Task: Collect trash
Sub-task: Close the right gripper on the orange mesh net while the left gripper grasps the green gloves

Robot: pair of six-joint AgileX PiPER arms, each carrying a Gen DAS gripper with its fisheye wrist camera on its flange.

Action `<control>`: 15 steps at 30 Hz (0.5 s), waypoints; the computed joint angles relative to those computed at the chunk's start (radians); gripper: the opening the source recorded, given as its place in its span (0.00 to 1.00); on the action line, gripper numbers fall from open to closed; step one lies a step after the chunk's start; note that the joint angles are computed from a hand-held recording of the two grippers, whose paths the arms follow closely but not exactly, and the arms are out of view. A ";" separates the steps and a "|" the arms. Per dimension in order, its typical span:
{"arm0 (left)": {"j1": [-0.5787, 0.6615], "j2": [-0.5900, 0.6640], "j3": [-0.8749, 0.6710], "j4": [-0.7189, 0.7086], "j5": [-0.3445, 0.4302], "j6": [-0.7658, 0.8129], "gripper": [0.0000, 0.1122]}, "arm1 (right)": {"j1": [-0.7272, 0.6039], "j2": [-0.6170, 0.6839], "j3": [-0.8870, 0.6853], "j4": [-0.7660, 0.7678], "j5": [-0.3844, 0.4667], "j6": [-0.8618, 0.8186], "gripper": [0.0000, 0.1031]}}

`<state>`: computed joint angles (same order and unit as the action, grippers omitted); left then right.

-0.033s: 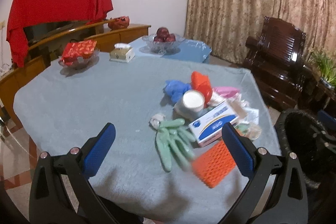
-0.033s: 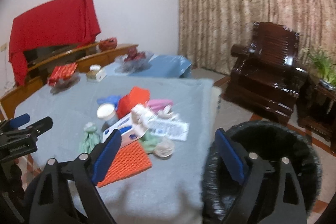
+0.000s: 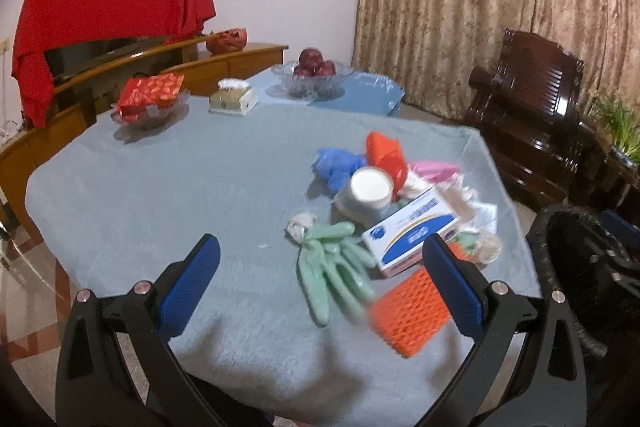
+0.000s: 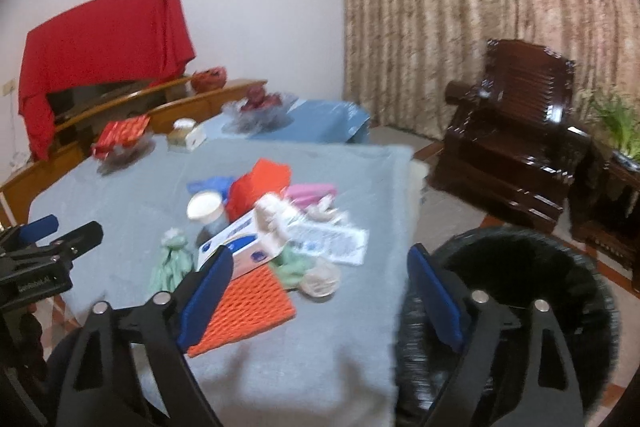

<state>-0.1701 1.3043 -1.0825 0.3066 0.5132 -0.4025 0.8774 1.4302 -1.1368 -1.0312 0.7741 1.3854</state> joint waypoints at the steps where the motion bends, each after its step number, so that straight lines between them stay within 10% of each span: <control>1: 0.024 0.003 0.024 -0.035 -0.028 0.040 0.87 | -0.005 0.038 -0.006 -0.008 -0.029 0.018 0.80; 15: 0.139 0.156 0.038 -0.197 -0.084 0.239 0.75 | -0.058 0.287 -0.094 0.137 -0.145 -0.080 0.70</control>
